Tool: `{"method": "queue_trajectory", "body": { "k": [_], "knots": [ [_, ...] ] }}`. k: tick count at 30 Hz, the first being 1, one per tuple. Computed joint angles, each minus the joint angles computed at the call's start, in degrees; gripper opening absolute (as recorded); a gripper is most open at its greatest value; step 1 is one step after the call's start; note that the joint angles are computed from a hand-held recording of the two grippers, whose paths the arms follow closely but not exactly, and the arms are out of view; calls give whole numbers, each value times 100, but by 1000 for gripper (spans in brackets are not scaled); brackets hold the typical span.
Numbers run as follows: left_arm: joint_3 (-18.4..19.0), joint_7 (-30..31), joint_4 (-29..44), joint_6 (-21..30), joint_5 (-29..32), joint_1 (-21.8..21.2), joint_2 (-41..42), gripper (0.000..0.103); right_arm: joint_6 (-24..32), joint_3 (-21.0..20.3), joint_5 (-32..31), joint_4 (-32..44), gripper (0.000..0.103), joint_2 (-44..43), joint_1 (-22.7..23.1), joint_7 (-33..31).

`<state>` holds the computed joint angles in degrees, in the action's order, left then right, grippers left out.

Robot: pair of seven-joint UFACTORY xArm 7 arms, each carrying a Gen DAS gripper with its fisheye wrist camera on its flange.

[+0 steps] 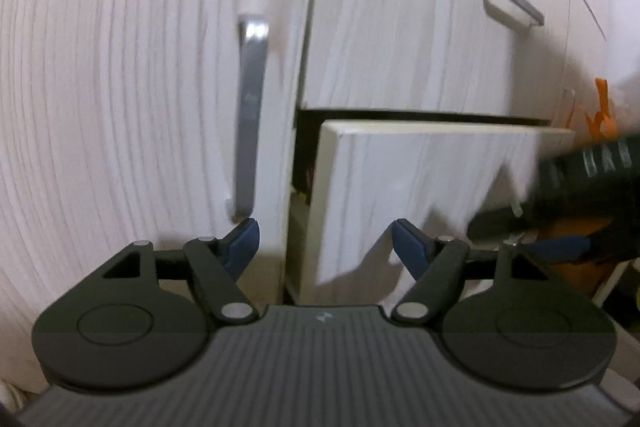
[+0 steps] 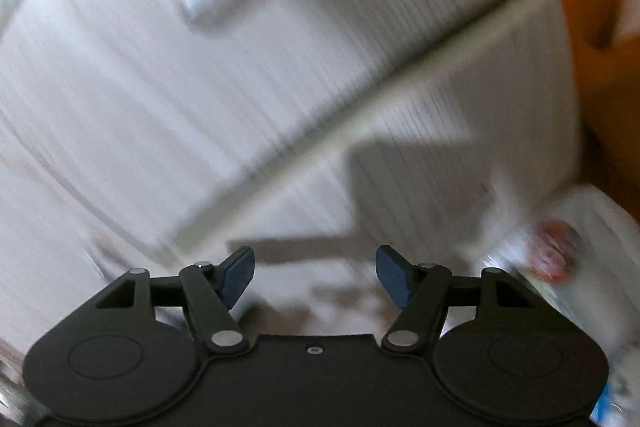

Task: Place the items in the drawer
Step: 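Push the drawer fully shut with the right tool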

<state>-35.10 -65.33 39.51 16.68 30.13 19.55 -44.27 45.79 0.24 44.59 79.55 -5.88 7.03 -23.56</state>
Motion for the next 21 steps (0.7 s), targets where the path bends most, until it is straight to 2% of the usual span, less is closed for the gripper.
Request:
{"method": "queue_trajectory", "body": {
  "k": [2,4,7,10,12,14,15,16,17,18,21],
  "knots": [
    [-17,-122,-139,-181,1,51,-90,79,-228,14,-20,-275,69,-115,30,-313],
    [-90,-289,-273,-372,-56,129,-199,93,-341,-2,76,-232,69,-64,48,-295],
    [-179,-340,-281,-311,-207,113,-169,95,-639,-9,349,-131,70,-3,91,-529],
    [-232,-528,-287,-118,-385,71,-193,95,-731,30,348,-96,70,7,110,-533],
    [-242,-702,-285,43,-485,23,-209,95,-727,132,-158,-77,70,26,123,-304],
    [-156,-727,-240,177,-532,-117,-104,93,-810,240,-700,-114,70,25,171,-116],
    [-23,-595,-202,247,-549,-304,37,84,-830,280,-931,-117,70,36,196,-7],
    [120,-466,-167,318,-572,-499,170,70,-852,319,-1179,-116,70,49,218,133],
    [281,-360,-158,368,-617,-703,278,67,-838,342,-1386,-90,69,79,238,234],
    [427,-266,-153,410,-654,-885,365,67,-849,349,-1518,-76,69,101,257,255],
    [418,-321,-231,330,-448,-901,315,67,-849,351,-1886,33,69,188,282,234]
  ]
}}
